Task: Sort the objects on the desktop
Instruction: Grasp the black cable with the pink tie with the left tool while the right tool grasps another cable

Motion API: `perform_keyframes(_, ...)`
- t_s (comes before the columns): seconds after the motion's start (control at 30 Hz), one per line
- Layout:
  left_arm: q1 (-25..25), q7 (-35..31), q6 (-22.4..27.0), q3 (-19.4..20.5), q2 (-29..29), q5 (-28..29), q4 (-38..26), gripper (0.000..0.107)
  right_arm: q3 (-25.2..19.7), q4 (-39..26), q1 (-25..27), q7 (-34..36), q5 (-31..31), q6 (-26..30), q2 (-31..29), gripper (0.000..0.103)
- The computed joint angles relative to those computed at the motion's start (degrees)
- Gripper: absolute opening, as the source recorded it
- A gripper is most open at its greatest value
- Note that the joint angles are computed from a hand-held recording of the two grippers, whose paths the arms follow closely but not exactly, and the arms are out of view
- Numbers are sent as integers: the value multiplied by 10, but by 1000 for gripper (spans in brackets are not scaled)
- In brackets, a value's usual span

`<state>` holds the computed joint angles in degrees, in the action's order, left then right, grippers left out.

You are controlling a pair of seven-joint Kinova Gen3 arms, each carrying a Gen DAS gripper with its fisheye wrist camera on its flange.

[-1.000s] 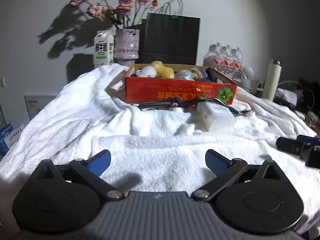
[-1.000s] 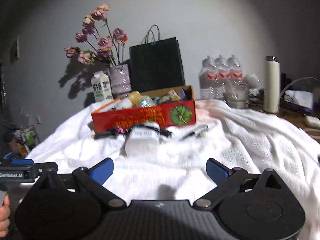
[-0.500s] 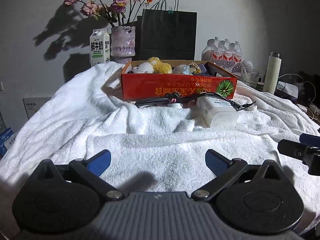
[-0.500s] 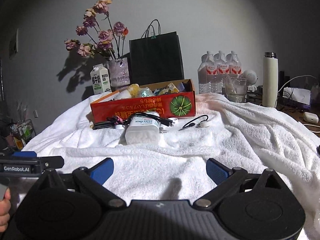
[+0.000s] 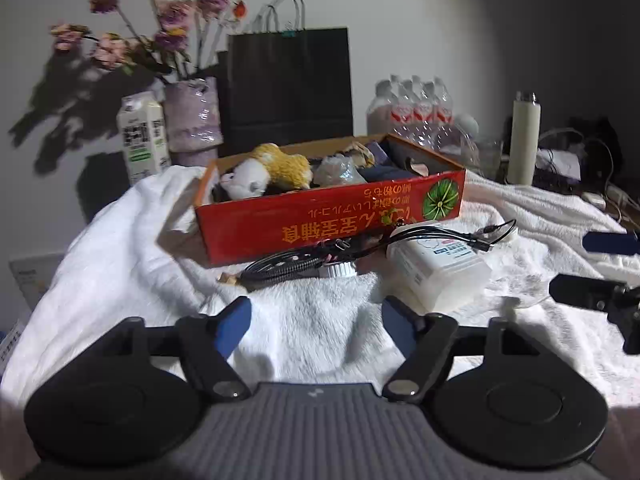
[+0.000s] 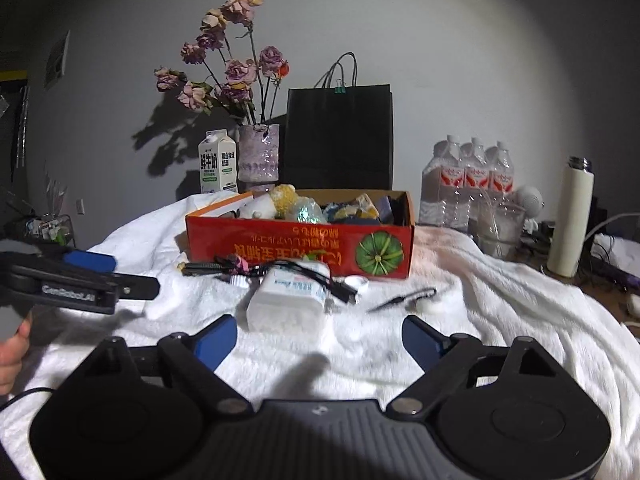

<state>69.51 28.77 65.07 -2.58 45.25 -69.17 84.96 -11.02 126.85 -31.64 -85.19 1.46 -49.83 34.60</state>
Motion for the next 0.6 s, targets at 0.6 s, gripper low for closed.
perform_keyframes(0.6,-152,-135,-276,-18,-47,-67,84,31,-92,-296,83,-135,237,297,86,46)
